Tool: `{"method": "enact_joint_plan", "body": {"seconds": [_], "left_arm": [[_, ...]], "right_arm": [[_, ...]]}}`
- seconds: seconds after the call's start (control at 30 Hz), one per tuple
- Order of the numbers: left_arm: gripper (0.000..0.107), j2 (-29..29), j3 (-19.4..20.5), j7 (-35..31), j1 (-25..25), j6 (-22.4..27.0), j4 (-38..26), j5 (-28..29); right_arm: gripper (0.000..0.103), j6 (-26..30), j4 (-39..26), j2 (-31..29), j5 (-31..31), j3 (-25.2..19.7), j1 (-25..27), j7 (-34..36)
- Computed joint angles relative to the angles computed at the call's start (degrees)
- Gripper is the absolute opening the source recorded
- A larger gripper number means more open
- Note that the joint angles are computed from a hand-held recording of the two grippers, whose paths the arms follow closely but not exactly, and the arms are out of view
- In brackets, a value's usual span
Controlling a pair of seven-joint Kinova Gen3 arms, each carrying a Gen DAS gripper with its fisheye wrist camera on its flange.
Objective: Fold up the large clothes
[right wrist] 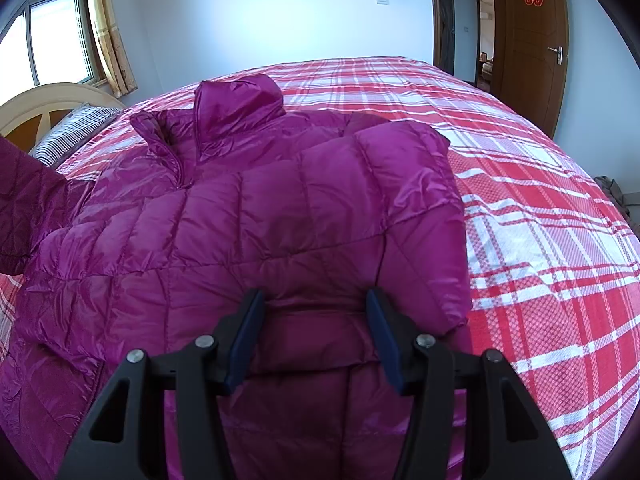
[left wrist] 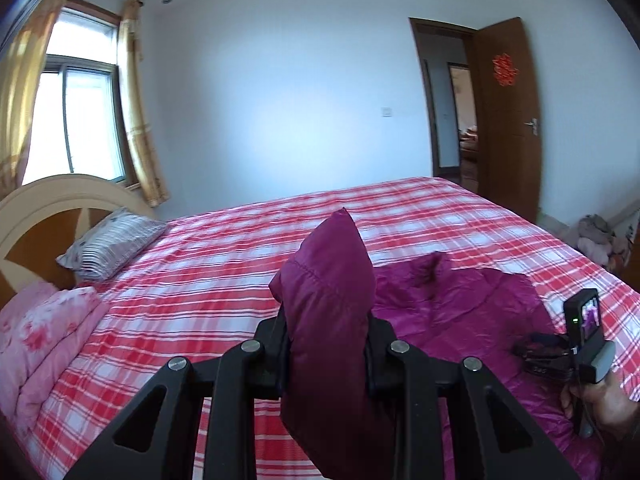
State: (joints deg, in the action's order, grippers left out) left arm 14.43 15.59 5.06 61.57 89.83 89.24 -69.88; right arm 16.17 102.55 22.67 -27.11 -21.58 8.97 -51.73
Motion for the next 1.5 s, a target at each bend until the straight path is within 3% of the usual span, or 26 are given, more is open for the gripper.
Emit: {"method": "enact_joint_plan", "body": {"seconds": [0.43,0.83,1.0,1.07,1.13,1.2,1.37,1.5], "left_arm": [[0.028,11.5,-5.4,-9.0,-0.5,-13.1,-10.7,3.0],[0.031,23.0,-13.2,-15.1,0.5,-18.4,-19.8,9.3],[0.042,25.6,-16.4,-18.4,2.3,-18.0,-23.4,11.5],[0.053,26.2,-18.0,-19.6,4.1,-17.5,-24.7,10.4],[0.075,26.1,-19.7,-19.1,6.4,-18.1,-24.4,7.6],[0.081,26.0,-21.1,-18.0,8.5,-17.8,-24.1,4.5],[0.084,23.8,-21.3,-16.7,9.2,-16.0,-21.5,1.3],[0.084,23.2,-20.9,-13.5,6.3,-9.2,-17.4,3.4]], "right_arm": [[0.057,0.3,-0.1,0.5,-2.2,-1.7,1.9,2.1],[0.057,0.6,-0.2,0.9,-4.7,-3.3,3.8,4.6],[0.057,0.8,-0.2,1.1,-5.9,-3.6,4.4,5.8],[0.057,0.8,-0.1,1.1,-6.3,-3.6,4.4,6.1],[0.057,0.8,-0.1,1.1,-6.5,-3.4,4.2,6.3],[0.057,0.8,-0.1,1.0,-6.7,-3.2,4.1,6.4],[0.057,0.9,-0.1,1.0,-7.0,-3.0,3.9,6.6],[0.057,0.9,-0.1,1.0,-7.3,-3.0,3.9,6.9]]}}
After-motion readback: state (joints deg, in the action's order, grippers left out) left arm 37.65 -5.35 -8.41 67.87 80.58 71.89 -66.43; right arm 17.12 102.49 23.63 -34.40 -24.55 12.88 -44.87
